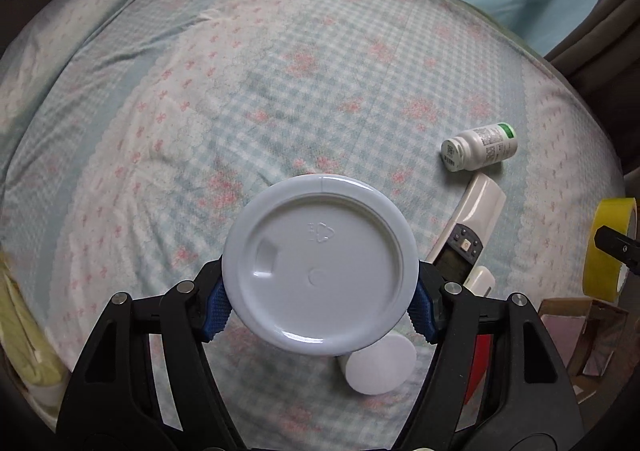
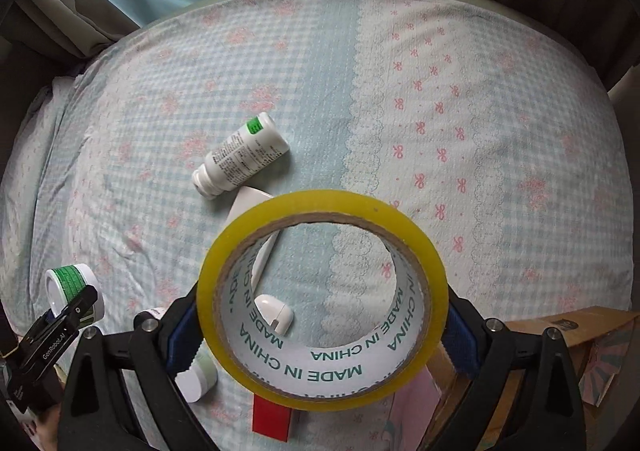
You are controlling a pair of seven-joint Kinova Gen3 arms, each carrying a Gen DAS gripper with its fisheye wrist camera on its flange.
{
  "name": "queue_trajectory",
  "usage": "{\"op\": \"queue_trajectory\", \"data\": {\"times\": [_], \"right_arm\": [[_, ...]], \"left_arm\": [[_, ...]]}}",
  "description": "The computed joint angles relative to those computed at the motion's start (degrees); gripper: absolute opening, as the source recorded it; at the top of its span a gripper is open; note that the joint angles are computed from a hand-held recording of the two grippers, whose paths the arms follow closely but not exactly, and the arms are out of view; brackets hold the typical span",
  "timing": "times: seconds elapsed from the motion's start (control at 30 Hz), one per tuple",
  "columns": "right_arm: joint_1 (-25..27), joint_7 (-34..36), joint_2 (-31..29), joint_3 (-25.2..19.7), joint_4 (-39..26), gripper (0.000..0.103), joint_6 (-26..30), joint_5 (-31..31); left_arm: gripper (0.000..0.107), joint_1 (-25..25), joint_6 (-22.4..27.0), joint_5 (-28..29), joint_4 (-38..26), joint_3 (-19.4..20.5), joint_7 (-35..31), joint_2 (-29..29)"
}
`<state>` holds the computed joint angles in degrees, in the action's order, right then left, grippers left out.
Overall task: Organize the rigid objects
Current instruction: 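Carry the jar and tape roll with both tools over the cardboard box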
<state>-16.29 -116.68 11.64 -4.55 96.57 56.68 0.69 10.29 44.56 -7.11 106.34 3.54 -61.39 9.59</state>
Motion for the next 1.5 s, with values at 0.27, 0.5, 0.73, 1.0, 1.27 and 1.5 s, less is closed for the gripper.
{"op": "queue_trajectory", "data": {"times": [0.27,0.5,0.73,1.0,1.27,1.5], "right_arm": [[-4.38,-6.04,-12.63,-3.69,0.22,0.097,6.43,3.6],[-3.26,-3.56,-23.07,-5.45,0.11,0.097,12.56,2.45],[1.2,5.7,-33.7,-1.27,0.13,0.097,19.77,-0.62],[7.46,18.52,-41.15,8.23,0.66,0.097,24.94,0.51],[12.99,29.8,-40.63,18.75,2.28,0.097,25.19,1.79],[16.15,40.1,-38.03,24.36,7.17,0.097,18.86,2.48]], "left_arm": [[0.068,0.59,6.82,1.92,-1.41,2.81,-5.61,-12.14],[0.068,3.72,13.63,3.41,-5.61,8.31,-4.24,-18.53],[0.068,9.76,18.63,1.0,-13.06,17.48,7.15,-18.58],[0.068,22.19,22.05,-10.56,-25.52,25.82,20.11,-7.29],[0.068,34.82,24.49,-16.42,-37.11,24.65,22.83,5.37],[0.068,40.65,25.73,-15.35,-44.31,20.51,20.86,14.03]]}}
